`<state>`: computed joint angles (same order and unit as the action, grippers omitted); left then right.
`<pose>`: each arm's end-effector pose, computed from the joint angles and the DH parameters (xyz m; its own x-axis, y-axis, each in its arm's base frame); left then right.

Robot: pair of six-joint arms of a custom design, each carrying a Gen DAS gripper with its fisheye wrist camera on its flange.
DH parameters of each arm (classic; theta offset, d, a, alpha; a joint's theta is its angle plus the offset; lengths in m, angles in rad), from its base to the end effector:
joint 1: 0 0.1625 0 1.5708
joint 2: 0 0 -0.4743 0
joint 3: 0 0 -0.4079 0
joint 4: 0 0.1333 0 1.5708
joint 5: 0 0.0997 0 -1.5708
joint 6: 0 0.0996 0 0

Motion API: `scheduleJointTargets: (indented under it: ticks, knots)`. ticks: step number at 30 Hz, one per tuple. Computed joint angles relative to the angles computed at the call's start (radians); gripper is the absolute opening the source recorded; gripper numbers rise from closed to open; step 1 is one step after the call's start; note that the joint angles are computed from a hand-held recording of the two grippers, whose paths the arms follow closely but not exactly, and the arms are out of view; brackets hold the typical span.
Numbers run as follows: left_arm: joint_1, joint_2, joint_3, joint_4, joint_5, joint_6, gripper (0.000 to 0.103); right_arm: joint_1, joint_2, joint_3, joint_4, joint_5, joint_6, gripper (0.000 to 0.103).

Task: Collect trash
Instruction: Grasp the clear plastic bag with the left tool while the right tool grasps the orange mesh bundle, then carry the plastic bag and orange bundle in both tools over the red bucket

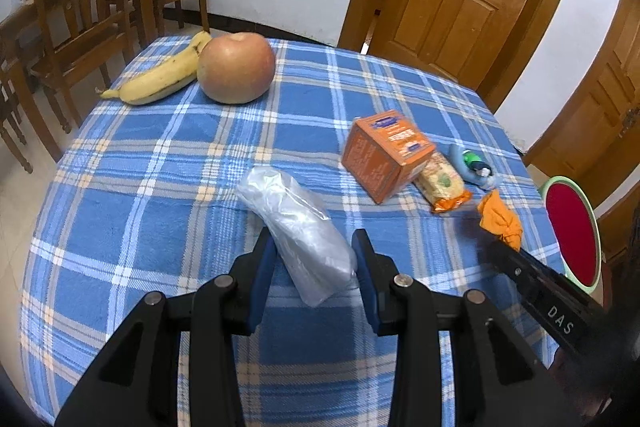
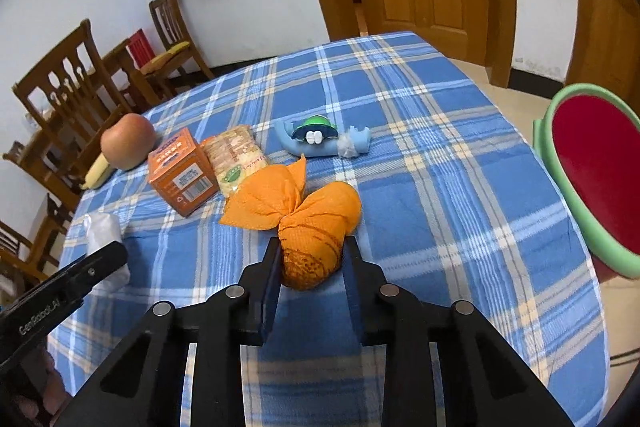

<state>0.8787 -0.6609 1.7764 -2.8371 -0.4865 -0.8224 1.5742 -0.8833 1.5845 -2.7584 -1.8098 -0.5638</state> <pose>-0.2504 -0.6489 0.0562 -0.7649 -0.4243 -0.4846 0.1034 0.6617 -0.7426 0.1123 -0.7456 0.2270 -0.8199 -0.3817 0.4267 -0.5219 0.8046 -0.2833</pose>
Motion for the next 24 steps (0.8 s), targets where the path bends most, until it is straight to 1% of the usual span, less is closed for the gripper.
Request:
scheduleJointTargets:
  ticks: [7,17,24]
  knots:
    - [-0.02,0.012,-0.021,-0.011,-0.006,0.032,0.039,-0.019,-0.06,0.039,0.014,0.041,0.021,0.029]
    - [-0.046,0.052,-0.085,-0.042,-0.029,0.125,0.039,-0.05,-0.129,0.065,0.034,0.076,0.038,0.029]
    - [-0.057,0.09,-0.149,-0.052,-0.061,0.202,0.039,-0.069,-0.169,0.079,0.019,0.089,0.037,0.029]
